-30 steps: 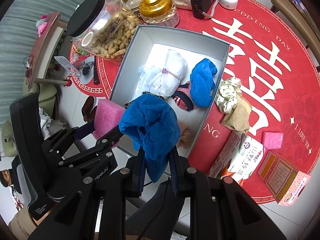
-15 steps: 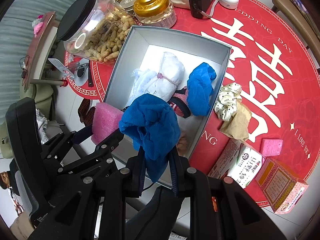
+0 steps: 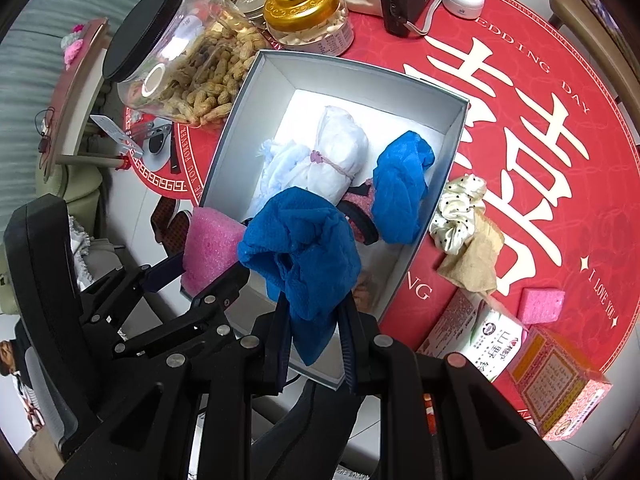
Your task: Organize soft objects
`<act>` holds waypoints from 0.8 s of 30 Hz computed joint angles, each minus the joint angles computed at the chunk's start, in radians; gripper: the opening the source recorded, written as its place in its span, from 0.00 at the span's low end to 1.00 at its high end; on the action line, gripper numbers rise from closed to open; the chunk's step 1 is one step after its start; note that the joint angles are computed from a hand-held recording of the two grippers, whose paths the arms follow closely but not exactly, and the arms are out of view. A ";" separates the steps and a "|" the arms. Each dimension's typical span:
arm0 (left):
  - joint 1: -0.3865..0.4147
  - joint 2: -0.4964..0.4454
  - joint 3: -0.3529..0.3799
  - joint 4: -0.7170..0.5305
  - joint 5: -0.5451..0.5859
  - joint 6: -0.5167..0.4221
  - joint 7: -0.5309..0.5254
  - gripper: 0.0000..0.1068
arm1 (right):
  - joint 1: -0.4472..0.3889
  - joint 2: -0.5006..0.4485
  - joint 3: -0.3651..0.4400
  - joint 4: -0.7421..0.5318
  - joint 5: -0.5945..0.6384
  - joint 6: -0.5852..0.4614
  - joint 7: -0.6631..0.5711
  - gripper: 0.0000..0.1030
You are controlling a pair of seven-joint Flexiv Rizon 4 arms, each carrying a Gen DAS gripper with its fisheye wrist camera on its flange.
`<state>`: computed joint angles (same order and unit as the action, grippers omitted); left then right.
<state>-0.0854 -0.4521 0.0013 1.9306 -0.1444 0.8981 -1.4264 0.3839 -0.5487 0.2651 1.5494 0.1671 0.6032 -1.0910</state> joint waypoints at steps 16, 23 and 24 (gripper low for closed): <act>-0.010 -0.024 0.001 -0.026 0.013 -0.013 -0.016 0.49 | 0.004 -0.035 -0.007 -0.040 -0.018 -0.016 -0.015 0.23; -0.014 -0.032 0.003 -0.032 0.021 -0.023 -0.024 0.49 | 0.003 -0.048 -0.008 -0.049 -0.022 -0.017 -0.018 0.23; -0.015 -0.033 0.003 -0.033 0.022 -0.025 -0.025 0.49 | 0.003 -0.048 -0.008 -0.049 -0.022 -0.017 -0.018 0.23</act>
